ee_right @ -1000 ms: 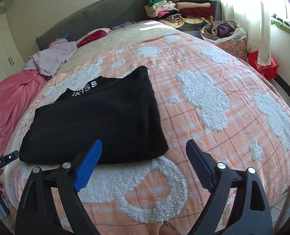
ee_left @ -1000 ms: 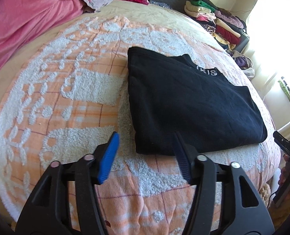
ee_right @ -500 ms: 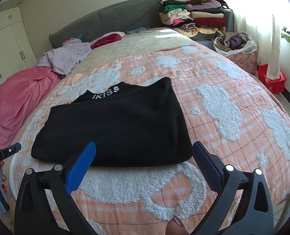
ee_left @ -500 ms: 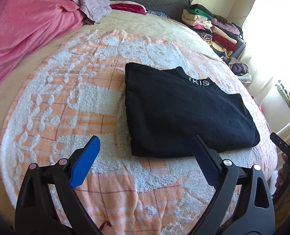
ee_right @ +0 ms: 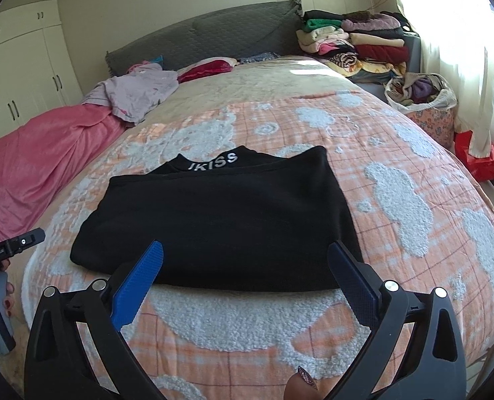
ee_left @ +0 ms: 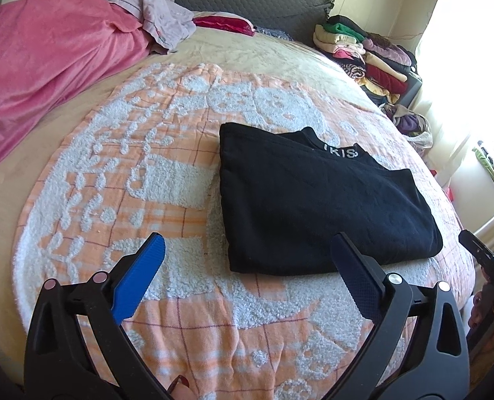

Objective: Fold small clothes
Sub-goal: 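Move both open grippers to the side edge of the folded sweatshirt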

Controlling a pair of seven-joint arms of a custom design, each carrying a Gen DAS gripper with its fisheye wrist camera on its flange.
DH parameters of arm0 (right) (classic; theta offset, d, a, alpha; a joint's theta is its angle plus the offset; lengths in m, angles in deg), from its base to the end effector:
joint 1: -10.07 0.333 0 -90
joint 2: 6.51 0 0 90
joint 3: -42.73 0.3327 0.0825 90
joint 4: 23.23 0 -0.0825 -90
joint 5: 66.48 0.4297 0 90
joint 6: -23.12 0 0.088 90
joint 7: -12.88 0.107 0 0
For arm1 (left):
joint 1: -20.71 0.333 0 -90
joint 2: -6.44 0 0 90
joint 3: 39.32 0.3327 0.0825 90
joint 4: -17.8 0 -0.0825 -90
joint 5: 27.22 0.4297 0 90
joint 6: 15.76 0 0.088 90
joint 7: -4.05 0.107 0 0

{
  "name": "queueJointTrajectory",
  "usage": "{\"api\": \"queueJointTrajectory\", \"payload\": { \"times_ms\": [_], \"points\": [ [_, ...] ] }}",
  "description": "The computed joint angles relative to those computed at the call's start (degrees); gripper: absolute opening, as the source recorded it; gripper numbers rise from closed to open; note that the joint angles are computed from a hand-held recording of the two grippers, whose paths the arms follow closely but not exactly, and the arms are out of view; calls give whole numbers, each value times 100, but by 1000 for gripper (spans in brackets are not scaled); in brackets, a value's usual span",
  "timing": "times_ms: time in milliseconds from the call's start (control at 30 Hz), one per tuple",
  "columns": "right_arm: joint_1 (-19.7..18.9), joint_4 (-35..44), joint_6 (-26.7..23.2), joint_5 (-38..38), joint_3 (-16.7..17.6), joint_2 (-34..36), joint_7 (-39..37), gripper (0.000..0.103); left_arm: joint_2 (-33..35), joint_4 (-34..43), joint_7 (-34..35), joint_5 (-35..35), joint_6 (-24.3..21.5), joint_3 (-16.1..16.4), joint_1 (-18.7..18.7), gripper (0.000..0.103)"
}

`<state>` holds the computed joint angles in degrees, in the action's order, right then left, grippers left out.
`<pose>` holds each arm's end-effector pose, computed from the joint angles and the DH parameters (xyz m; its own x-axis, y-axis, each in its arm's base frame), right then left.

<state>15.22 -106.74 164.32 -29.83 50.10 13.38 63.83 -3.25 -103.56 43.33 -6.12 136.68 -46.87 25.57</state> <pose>0.7478 0.1486 0.5693 0.5503 -0.8111 -0.1981 -0.6327 -0.2503 -0.7328 0.5900 -0.0421 0.5664 0.4469 -0.8641 0.2316 -0.5916 -0.4797 -0.6480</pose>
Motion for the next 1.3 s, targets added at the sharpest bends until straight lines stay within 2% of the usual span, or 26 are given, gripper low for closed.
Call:
{"api": "queueJointTrajectory", "payload": {
  "times_ms": [467, 867, 1133, 1300],
  "points": [
    [206, 280, -266, 130, 191, 98, -484, 98, -89, 15, -129, 194, -146, 3, 93, 93],
    [512, 566, -537, -41, 302, 322, -708, 98, 2, 34, -199, 224, -208, 103, 227, 93],
    [791, 389, -453, -459, 331, 353, -953, 98, 356, 264, -46, -85, -149, 261, 254, 93],
    [983, 29, -151, -775, 367, 270, -1278, 98, 687, 557, 243, -307, -235, 344, 219, 93]
  ]
}}
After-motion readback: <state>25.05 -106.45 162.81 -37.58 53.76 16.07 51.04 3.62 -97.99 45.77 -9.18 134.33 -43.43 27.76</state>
